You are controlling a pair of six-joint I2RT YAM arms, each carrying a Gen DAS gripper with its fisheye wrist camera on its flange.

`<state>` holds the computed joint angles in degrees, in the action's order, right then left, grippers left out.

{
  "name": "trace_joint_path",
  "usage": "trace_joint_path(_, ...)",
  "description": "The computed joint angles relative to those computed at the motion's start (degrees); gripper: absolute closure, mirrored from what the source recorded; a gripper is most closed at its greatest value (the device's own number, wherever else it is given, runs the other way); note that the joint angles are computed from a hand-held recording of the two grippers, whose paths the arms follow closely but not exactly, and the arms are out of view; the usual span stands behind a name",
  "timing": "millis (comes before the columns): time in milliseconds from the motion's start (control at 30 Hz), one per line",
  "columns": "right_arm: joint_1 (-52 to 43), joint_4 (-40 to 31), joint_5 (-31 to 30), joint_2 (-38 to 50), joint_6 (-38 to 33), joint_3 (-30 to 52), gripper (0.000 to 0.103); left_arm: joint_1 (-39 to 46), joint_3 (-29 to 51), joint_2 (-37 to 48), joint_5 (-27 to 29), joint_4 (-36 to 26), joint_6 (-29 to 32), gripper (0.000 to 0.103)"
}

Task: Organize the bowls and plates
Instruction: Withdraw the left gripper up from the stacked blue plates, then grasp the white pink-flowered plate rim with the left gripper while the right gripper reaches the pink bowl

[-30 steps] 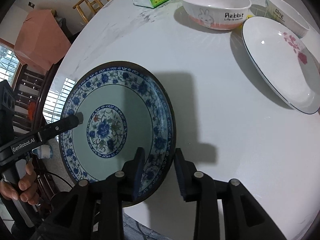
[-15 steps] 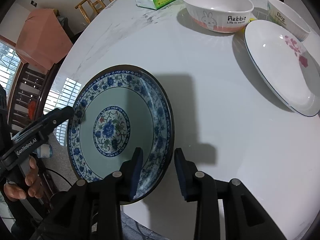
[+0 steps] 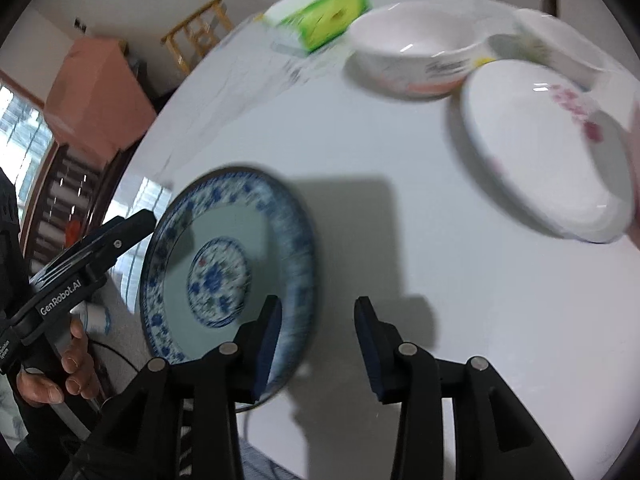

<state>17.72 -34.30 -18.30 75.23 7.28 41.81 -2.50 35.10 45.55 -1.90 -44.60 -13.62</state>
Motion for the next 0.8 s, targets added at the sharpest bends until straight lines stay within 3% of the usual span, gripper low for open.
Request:
trace_joint_path(133, -10.7, 1.1, -1.2, -8.9, -5.7, -5.4, 0.064, -11.5, -1.0, -0.7, -6.4, 5.5, -5.9, 0.022)
trace_joint_path(300, -29.1, 1.0, -4.8, -16.8, -15.1, -8.6, 0.064, -23.0, -0.3, 5.5, -10.2, 13.1, -13.1, 0.022)
trace_joint_path(467, -41.8, 3.8, -8.2, -13.0, -21.4, -6.6, 0.064, -31.3, 2.5, 15.7, -15.4, 20.8, -18.0, 0.022)
trace_joint_path(700, -46.0, 8.7, -9.4, -3.0, -22.2, -1.8, 0.064, -31.2, 9.6, 29.6, -8.2, 25.9, -21.9, 0.024)
trace_joint_path(800, -45.6, 10.0, -10.0, 0.9, -22.0, -0.5, 0.064, -30.5, 11.9, 33.8, -4.8, 26.7, -23.4, 0.03)
